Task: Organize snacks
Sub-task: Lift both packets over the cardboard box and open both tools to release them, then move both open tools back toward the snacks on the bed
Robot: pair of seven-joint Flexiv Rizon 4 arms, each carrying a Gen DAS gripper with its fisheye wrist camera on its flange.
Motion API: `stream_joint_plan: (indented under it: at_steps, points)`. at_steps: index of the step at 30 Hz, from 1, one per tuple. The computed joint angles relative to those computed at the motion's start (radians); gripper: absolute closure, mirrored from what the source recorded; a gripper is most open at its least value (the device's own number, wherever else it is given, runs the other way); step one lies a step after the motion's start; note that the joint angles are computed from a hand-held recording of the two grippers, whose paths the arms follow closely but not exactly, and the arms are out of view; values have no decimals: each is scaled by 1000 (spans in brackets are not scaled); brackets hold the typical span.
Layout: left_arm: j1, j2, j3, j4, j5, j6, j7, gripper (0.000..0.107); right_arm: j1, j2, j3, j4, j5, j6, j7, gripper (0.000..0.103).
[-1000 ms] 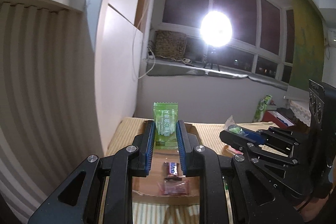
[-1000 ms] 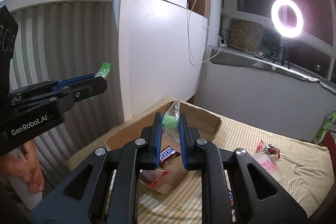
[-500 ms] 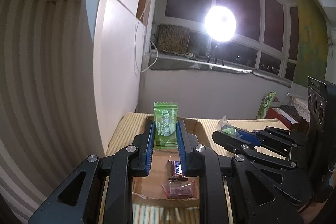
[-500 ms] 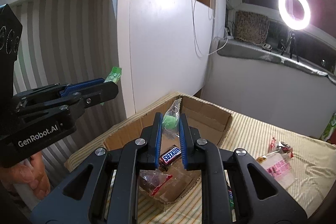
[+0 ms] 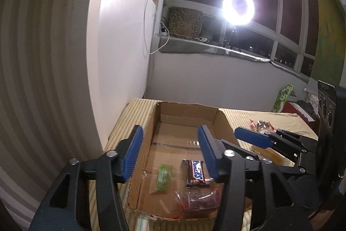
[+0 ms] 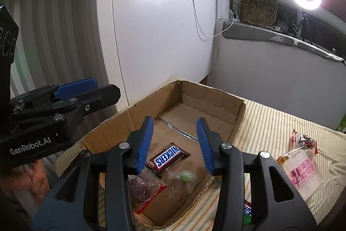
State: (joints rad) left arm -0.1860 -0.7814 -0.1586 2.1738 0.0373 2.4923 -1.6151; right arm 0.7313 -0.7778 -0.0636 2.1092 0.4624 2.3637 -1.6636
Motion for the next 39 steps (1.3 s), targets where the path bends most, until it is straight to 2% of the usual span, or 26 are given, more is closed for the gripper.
stream_joint_plan:
  at_steps: [12,20,28,32,35,39]
  points:
    - [3,16,9,27,1,35,-4,54,37,21,2,14,43,20,-35,59]
    - [-12,29,16,40,-17,42,9,54,15,29,35,48,53,80,-30,59]
    - [-82,44,14,36,-53,25,60,54,-63,34,97,165,79,237,36,59]
    - [-134,50,7,22,-72,-3,104,52,-128,16,129,256,91,364,112,59]
    - [-182,50,1,2,-86,-31,147,52,-181,-22,144,332,119,474,182,59]
    - [-220,46,-9,-27,-94,-62,186,52,-247,-78,150,406,145,557,281,59]
